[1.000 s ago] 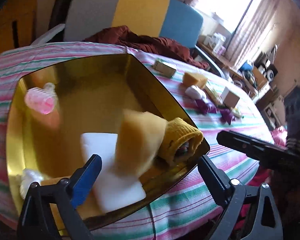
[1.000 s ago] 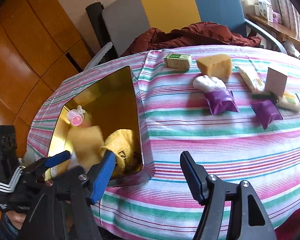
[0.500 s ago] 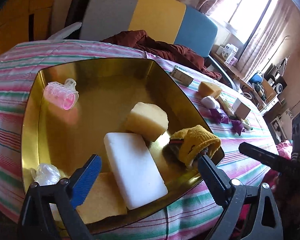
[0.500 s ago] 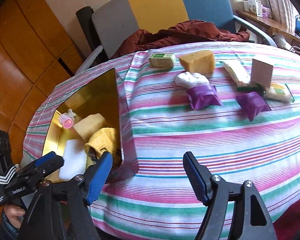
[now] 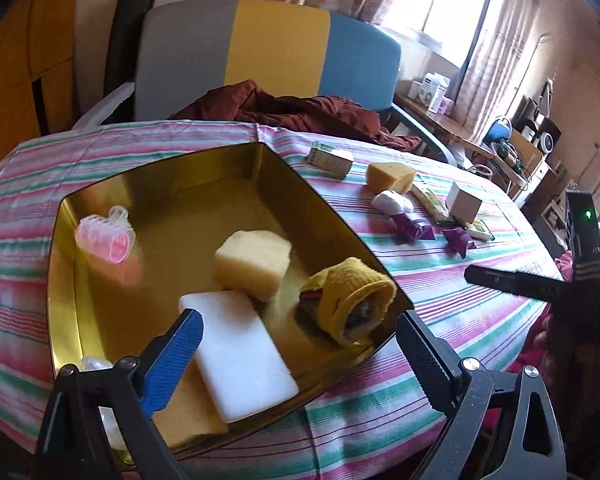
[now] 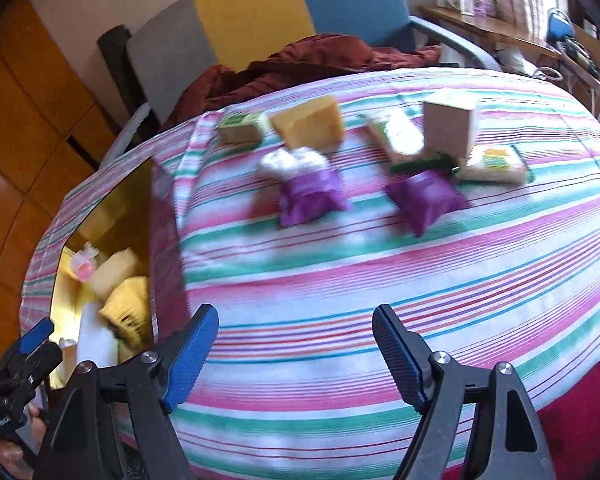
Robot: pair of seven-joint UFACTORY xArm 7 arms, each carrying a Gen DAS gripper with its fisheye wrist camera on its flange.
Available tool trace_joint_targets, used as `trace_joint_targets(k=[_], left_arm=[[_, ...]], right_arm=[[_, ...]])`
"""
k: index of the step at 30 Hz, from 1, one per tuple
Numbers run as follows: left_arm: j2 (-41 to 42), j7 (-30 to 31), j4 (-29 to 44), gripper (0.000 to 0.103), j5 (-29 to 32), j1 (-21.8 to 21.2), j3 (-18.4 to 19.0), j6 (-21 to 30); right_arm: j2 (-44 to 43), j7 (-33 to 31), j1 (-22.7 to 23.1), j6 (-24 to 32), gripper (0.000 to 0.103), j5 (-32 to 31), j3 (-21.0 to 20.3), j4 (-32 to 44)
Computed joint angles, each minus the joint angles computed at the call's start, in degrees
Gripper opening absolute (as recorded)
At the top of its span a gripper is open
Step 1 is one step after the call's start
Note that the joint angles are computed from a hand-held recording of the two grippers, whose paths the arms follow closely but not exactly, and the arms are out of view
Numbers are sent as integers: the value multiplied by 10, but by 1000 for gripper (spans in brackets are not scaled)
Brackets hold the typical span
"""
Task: Organize objects
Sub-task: 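Move the right tool to the white boxed package and grasp it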
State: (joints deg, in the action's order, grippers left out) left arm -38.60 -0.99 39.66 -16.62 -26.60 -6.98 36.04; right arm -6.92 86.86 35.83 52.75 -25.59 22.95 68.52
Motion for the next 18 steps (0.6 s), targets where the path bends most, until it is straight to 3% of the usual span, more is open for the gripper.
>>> trace_joint_targets(k=[11, 18], left_arm=[[51, 15, 54, 98, 14, -19, -23, -2], [96, 20, 88, 98, 19, -27, -37, 4]], right_arm=[[-77, -24, -69, 65, 81, 0, -12, -21], [-67, -29, -126, 80, 82, -10, -33, -11]])
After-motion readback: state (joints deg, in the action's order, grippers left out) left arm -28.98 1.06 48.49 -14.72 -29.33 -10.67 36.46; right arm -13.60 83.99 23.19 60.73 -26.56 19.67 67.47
